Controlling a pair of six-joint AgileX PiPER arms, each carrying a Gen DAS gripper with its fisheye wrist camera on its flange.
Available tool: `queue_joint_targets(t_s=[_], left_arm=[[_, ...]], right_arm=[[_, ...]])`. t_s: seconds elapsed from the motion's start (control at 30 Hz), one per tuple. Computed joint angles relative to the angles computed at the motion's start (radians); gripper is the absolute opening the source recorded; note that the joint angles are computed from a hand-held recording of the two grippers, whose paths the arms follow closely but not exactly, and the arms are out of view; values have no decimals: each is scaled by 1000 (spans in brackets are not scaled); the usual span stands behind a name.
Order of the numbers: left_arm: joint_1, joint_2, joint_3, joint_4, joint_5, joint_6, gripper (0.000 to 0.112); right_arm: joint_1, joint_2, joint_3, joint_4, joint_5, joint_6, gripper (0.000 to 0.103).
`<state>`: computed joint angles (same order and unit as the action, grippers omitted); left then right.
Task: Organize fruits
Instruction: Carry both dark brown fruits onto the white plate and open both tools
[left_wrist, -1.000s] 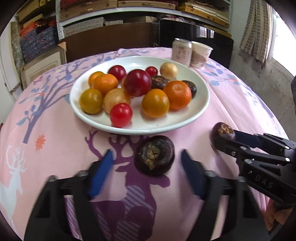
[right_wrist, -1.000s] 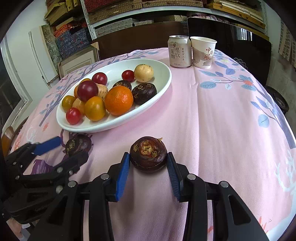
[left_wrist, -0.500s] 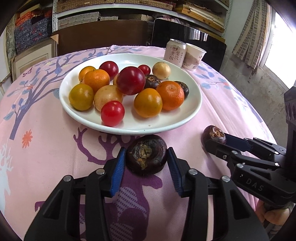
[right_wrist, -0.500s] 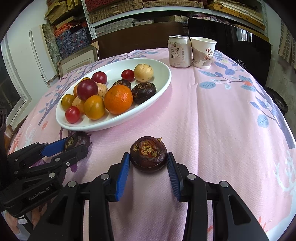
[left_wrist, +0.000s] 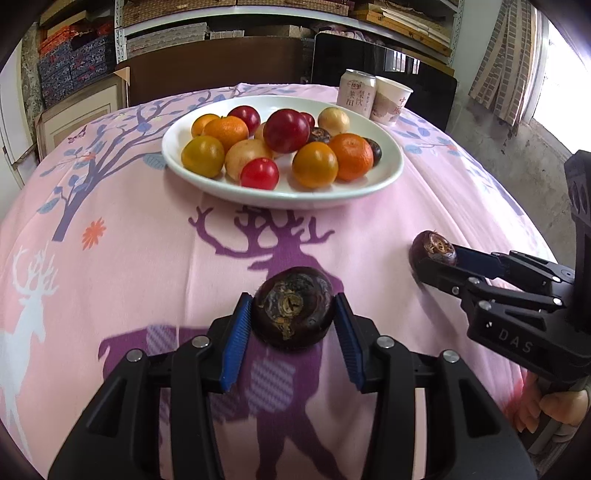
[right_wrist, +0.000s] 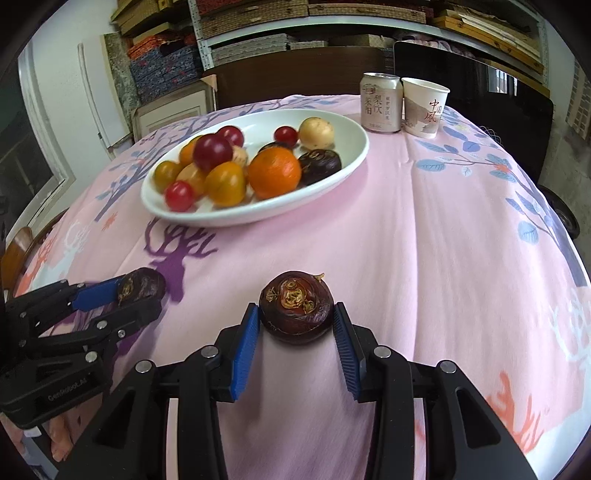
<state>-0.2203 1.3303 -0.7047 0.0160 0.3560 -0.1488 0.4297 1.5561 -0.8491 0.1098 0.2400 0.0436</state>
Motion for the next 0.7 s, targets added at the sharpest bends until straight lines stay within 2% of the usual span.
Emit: queue_joint_targets(t_s=[0.2,0.27,0.33,0.4,0.5,0.6,0.7], left_arm=[[84,-168,65,-261,78,269,44],[113,-197,37,-258,107,278,44],[136,-189,-24,-226,139,274,44],[166,-148,-124,-189,174,258,44],[196,-50,-301,-162,217,246,44],[201,85,-492,-140,253,225,44],[187,246,-678,-91,278,176,44]], right_arm=[[36,-182,168,197,-28,-195,41],[9,-233,182,360,-5,-354,41],[-22,-251,155,444,33,-438,41],[-63,-249,89,496,91,-498,41],[-95,-211,-66,429,157,-442,41],[-98,-109,-260,338,198,-359,41],[-95,47,-470,261,234,-282,41]])
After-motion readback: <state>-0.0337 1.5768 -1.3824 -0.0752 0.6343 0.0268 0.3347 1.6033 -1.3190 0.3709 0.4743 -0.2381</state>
